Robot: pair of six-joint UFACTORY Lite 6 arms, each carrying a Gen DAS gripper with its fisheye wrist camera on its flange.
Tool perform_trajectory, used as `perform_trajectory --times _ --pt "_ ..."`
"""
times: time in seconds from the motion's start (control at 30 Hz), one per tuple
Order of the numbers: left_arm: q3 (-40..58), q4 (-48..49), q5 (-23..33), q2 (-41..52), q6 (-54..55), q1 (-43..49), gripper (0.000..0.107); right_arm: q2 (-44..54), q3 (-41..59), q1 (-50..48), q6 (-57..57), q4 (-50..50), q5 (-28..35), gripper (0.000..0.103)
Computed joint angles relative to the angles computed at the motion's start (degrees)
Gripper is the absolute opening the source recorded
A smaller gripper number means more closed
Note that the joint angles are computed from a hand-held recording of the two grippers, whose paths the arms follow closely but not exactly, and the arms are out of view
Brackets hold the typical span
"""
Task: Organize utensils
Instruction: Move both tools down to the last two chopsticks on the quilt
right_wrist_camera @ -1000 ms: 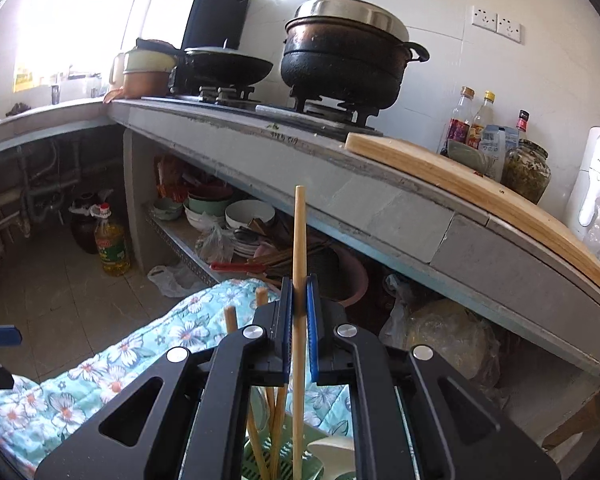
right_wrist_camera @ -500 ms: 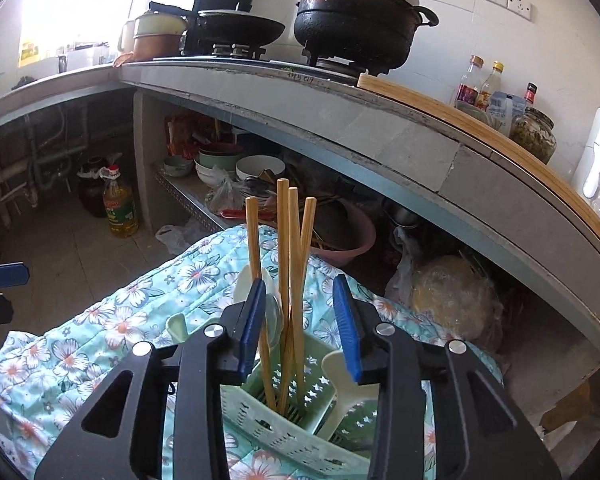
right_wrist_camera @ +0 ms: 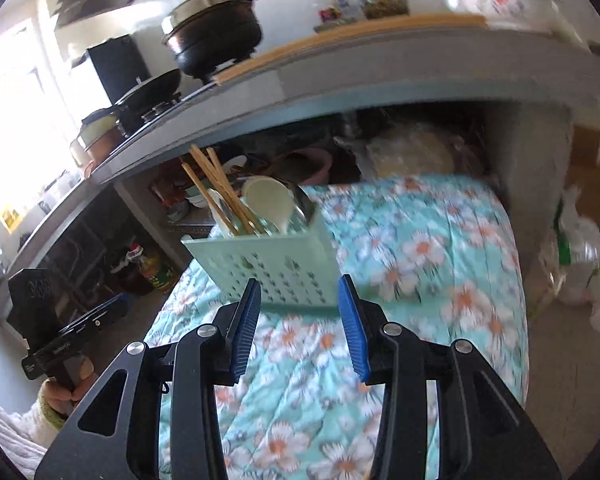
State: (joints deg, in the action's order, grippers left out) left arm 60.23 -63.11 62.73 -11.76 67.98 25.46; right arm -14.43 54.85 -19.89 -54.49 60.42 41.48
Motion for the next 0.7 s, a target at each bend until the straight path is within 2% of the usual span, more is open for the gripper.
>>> perform_trajectory --times 0.1,0.27,0.43,0.7 --pt "-2.56 1.61 -1.48 -1.38 -0.69 -4.08 0.067 -0.44 -9.31 -9.81 -3.85 2.36 6.47 0.039" --pt "-7.82 4.91 -5.02 -4.25 -3.19 -12.06 0.067 5.55 -19.73 -17.27 -11.24 6.56 9.26 0.031" --pt "-13.26 8.92 -9.73 -7.48 -7.12 -20.48 0.067 15.44 -22.58 -19.94 -18.83 11.87 9.15 0.022" --pt "-16.03 12.9 -14.6 -8.56 -13.54 -30.38 0.067 21.42 -22.1 -21.7 -24.66 14.82 11.7 0.01"
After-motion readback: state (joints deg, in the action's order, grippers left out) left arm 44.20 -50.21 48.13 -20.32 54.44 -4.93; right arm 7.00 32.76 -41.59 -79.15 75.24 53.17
